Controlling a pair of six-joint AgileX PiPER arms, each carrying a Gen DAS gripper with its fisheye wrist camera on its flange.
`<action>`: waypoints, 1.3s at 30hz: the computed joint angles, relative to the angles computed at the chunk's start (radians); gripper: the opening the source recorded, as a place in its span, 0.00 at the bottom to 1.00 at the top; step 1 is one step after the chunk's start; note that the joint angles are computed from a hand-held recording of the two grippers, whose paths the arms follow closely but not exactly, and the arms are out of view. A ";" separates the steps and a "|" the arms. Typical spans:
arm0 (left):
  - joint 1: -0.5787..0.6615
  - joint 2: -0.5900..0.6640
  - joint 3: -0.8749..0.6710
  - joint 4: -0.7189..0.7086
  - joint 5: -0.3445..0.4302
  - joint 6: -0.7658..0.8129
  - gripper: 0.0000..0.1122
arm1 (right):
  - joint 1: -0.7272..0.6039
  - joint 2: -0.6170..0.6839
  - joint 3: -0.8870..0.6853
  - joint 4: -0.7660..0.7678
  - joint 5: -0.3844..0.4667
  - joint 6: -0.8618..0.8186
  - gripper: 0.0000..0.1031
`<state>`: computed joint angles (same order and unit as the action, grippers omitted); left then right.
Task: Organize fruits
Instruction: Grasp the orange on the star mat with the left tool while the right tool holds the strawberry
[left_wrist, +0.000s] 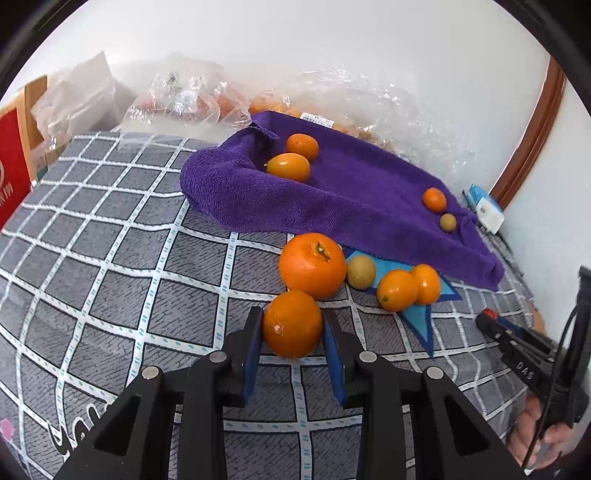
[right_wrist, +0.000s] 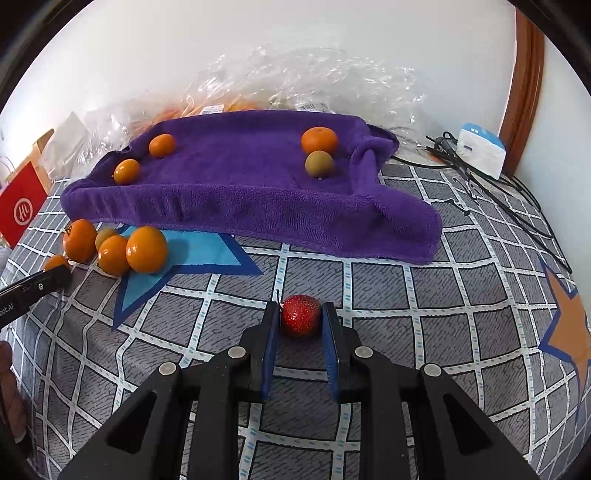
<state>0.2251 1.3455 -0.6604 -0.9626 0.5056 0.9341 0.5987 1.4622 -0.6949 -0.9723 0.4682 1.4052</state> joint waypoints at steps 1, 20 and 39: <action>0.020 0.002 0.003 -0.036 0.024 0.039 0.27 | -0.001 -0.002 0.002 -0.004 -0.001 0.005 0.22; 0.064 -0.070 0.073 -0.236 0.019 0.232 0.27 | -0.081 -0.073 0.076 -0.101 -0.142 0.138 0.22; 0.065 -0.085 0.081 -0.243 0.008 0.232 0.27 | -0.094 -0.098 0.101 -0.154 -0.187 0.194 0.22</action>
<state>0.2900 1.2600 -0.5792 -1.2057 0.5131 1.1664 0.5049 1.3645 -0.5935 -1.1261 0.2815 1.5994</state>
